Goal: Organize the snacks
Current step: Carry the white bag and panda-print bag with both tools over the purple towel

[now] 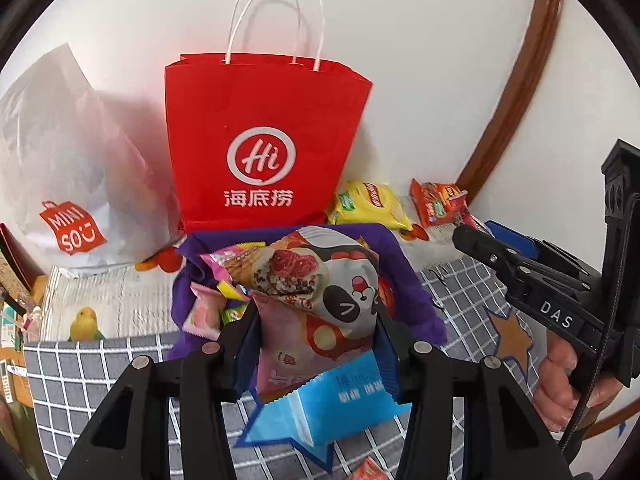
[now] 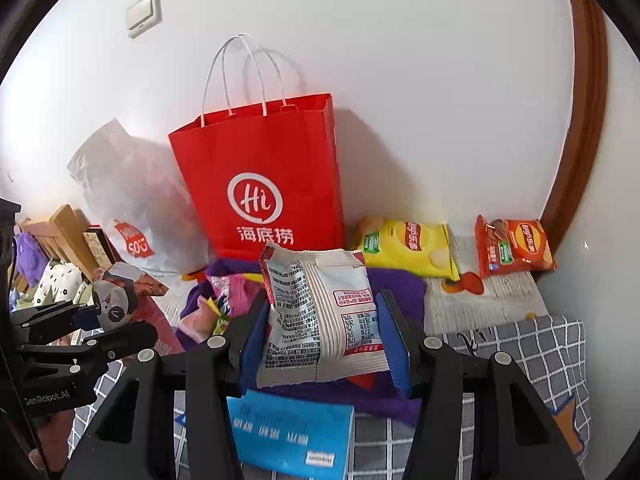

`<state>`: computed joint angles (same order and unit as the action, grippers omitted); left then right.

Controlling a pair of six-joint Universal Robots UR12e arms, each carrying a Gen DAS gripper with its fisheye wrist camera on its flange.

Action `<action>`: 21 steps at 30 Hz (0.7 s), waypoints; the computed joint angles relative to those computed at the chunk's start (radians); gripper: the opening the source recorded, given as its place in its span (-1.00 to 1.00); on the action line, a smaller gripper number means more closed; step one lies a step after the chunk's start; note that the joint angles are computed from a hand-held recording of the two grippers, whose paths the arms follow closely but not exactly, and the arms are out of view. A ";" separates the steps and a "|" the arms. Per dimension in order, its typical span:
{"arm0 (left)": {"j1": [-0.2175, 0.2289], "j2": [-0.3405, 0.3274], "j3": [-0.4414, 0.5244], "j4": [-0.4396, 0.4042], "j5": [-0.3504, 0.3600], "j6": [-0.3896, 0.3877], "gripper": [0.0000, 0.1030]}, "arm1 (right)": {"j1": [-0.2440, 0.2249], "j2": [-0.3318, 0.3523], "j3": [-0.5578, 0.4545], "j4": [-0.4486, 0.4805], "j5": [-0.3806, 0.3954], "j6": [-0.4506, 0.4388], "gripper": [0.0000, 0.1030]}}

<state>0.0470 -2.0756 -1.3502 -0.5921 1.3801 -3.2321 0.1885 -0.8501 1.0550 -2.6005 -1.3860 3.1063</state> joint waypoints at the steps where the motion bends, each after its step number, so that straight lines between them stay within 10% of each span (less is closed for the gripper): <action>1: 0.001 -0.007 0.010 0.000 0.004 -0.002 -0.07 | 0.000 0.009 -0.015 0.006 0.004 0.002 0.01; 21: 0.018 -0.157 0.173 -0.144 0.002 -0.022 -0.07 | -0.005 0.156 -0.221 0.229 0.010 -0.070 0.01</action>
